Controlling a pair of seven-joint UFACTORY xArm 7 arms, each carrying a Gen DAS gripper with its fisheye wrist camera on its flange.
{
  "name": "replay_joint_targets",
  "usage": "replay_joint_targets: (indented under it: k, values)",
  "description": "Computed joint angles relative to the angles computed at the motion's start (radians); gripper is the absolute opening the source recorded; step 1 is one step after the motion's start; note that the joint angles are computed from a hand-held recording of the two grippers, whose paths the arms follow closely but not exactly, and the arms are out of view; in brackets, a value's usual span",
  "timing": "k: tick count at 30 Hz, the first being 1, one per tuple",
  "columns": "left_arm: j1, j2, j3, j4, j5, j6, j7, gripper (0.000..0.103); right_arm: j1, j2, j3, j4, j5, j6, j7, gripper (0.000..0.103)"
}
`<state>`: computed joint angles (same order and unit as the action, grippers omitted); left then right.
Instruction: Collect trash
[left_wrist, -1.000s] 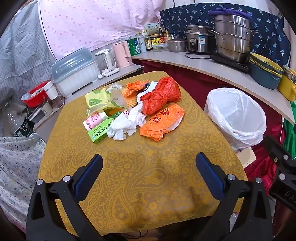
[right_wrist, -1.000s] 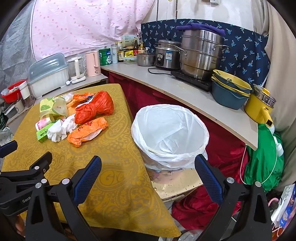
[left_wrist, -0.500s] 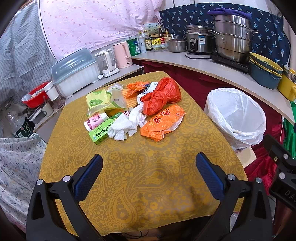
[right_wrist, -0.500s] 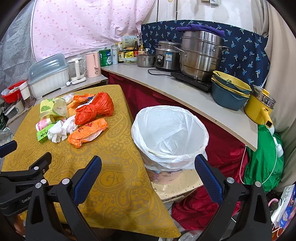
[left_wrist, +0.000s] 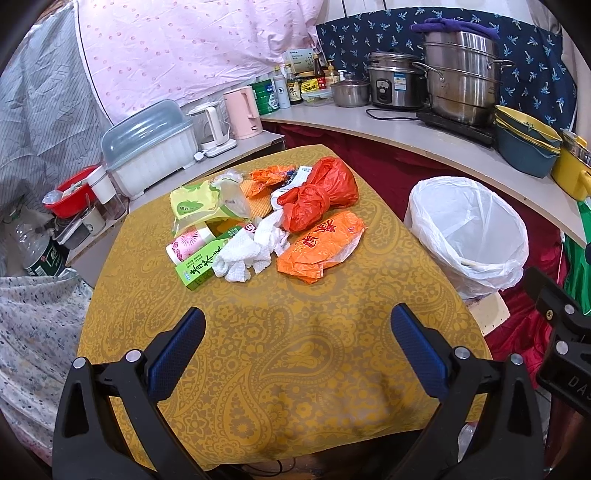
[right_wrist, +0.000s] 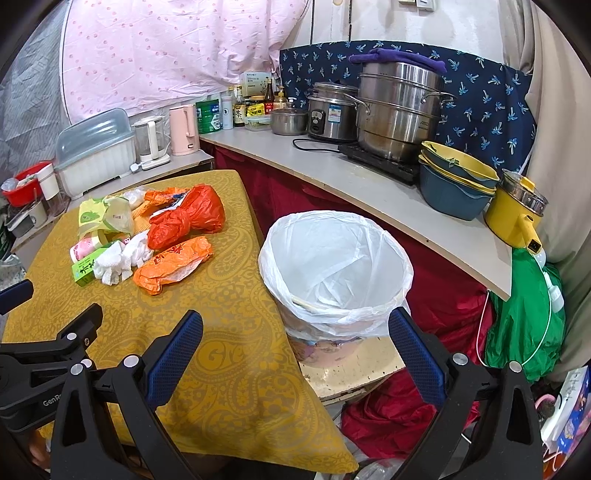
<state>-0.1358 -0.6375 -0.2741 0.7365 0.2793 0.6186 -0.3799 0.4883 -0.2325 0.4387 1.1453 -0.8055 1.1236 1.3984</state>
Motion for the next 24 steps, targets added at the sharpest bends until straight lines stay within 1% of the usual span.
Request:
replay_joint_targets:
  k: [9, 10, 18, 24]
  values:
    - [-0.007, -0.016, 0.011, -0.003, -0.010, 0.012, 0.013, 0.096, 0.001, 0.000, -0.001, 0.000, 0.001, 0.001, -0.002, 0.096]
    - [0.004, -0.002, -0.011, -0.001, -0.002, 0.003, -0.010, 0.096, 0.001, -0.001, 0.000, -0.001, -0.001, 0.001, 0.000, 0.096]
    - [-0.008, -0.013, -0.010, -0.002, 0.000, 0.013, -0.017, 0.096, 0.001, -0.001, 0.001, -0.001, -0.002, 0.001, 0.000, 0.096]
    - [-0.004, -0.006, -0.005, -0.005, 0.006, 0.001, -0.017, 0.096, 0.002, 0.001, 0.001, 0.001, -0.002, 0.004, 0.001, 0.096]
